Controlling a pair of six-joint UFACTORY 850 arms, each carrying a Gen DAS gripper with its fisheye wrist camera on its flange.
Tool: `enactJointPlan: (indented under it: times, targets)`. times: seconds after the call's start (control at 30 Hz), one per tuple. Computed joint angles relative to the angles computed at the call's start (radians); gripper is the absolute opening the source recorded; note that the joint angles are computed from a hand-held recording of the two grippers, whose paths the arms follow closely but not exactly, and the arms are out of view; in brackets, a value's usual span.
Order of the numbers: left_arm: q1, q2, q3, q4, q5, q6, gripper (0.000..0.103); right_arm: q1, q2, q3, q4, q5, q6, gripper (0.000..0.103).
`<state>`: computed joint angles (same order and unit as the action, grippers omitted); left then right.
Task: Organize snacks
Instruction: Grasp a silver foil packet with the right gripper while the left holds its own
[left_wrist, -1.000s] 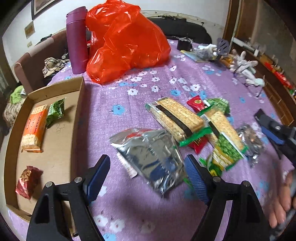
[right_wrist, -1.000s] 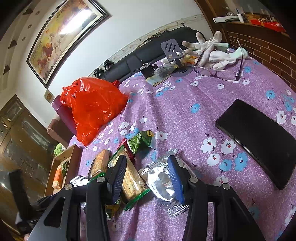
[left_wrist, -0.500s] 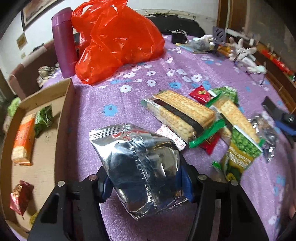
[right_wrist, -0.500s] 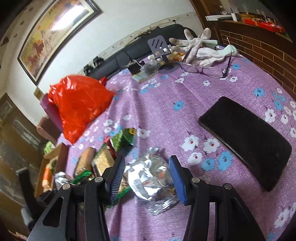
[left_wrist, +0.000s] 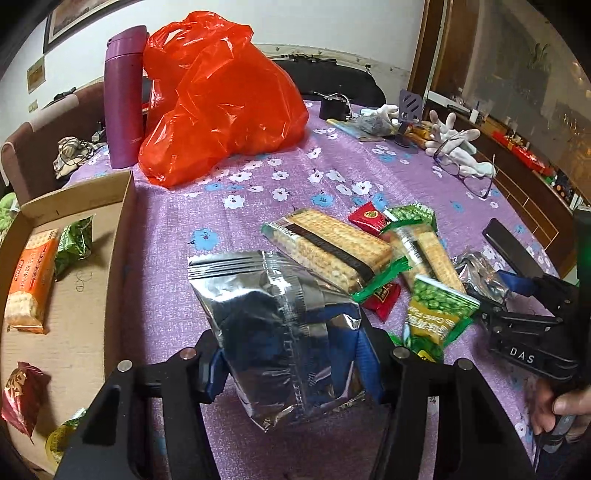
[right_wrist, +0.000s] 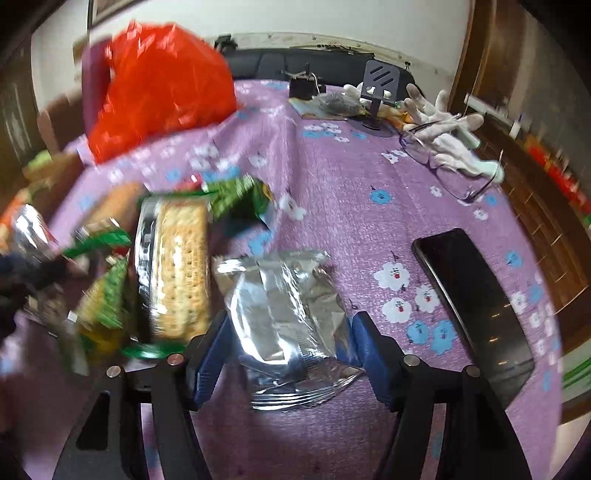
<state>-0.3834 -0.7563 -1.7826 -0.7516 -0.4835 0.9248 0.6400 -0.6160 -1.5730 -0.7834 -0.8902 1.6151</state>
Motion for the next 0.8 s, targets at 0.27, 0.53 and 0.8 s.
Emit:
enactJointPlan:
  times: [0.27, 0.53, 0.8]
  targets:
    - [0.013, 0.009, 0.015, -0.11, -0.018, 0.09, 0.056, 0.011, 0.11, 0.14, -0.225, 0.07, 0.371, 0.061]
    - [0.011, 0.049, 0.074, -0.253, 0.02, 0.253, 0.056, 0.064, 0.103, 0.127, -0.51, 0.126, 0.537, 0.061]
    - [0.005, 0.064, 0.097, -0.296, 0.036, 0.318, 0.056, 0.076, 0.052, 0.063, -0.495, 0.129, 0.445, 0.061]
